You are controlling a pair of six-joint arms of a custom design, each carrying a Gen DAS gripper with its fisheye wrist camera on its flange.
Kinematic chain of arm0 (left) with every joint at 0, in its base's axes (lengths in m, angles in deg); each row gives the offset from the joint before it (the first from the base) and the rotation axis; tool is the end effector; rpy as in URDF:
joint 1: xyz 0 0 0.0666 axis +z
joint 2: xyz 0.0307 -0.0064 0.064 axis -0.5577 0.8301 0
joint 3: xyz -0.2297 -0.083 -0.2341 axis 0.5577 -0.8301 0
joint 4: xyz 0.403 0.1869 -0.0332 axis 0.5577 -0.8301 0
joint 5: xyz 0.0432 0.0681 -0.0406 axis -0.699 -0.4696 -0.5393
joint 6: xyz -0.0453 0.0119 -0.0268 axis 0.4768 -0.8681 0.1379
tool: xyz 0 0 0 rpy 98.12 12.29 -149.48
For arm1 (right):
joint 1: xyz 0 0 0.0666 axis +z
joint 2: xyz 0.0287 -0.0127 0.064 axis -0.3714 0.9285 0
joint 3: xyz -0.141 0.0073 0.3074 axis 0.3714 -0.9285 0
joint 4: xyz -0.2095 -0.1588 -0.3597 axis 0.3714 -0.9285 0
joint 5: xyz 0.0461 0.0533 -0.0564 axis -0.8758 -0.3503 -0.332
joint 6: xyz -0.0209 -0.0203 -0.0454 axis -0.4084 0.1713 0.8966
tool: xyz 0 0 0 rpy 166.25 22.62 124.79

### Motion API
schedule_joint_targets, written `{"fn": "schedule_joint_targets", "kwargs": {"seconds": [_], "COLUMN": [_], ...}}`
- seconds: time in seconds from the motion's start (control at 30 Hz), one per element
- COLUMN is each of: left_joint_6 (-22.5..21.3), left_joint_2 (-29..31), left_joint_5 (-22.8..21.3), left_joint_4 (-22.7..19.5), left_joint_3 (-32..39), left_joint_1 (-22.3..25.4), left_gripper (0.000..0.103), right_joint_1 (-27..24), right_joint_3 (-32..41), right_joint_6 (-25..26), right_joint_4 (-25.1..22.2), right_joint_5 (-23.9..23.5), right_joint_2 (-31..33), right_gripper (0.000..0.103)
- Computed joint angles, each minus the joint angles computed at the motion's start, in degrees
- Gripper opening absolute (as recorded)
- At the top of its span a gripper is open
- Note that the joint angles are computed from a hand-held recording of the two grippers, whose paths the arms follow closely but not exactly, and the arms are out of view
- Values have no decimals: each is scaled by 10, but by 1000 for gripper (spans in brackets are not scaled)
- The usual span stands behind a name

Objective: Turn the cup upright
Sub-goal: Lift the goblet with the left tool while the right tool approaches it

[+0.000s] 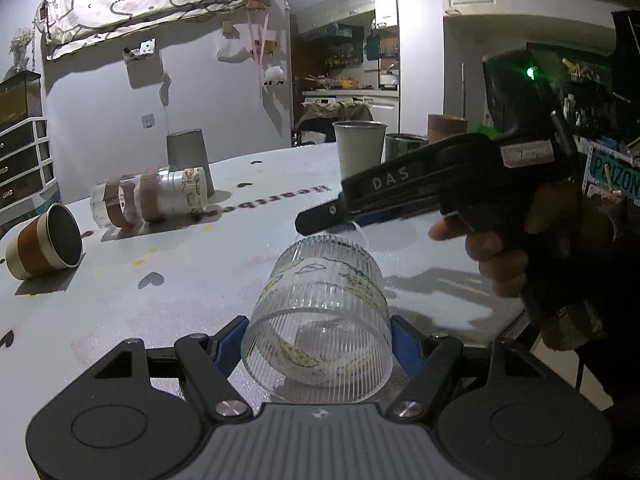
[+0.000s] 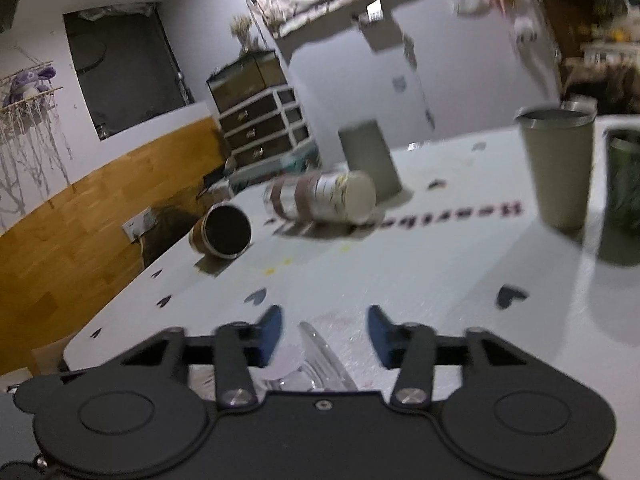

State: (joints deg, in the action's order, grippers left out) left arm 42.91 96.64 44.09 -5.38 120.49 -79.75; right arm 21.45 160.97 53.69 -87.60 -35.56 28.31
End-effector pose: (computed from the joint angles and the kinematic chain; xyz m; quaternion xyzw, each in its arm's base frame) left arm 0.2317 -0.2089 0.4754 0.0425 0.8664 0.0042 0.4975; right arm 0.4217 0.4106 0.4726 -0.2656 0.7970 0.3771 0.3900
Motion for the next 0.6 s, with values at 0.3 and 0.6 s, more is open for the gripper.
{"fn": "schedule_joint_targets", "kwargs": {"seconds": [0.3,0.6], "left_joint_6": [76,131], "left_joint_2": [-60,-80], "left_joint_5": [-15,-28], "left_joint_4": [9,7], "left_joint_3": [-50,-64], "left_joint_1": [3,30], "left_gripper": [81,80], "right_joint_1": [-5,2], "right_joint_3": [-53,-139], "right_joint_6": [-22,-11], "right_joint_4": [-3,-13], "right_joint_5": [9,24], "right_joint_2": [-53,-150], "right_gripper": [7,22]}}
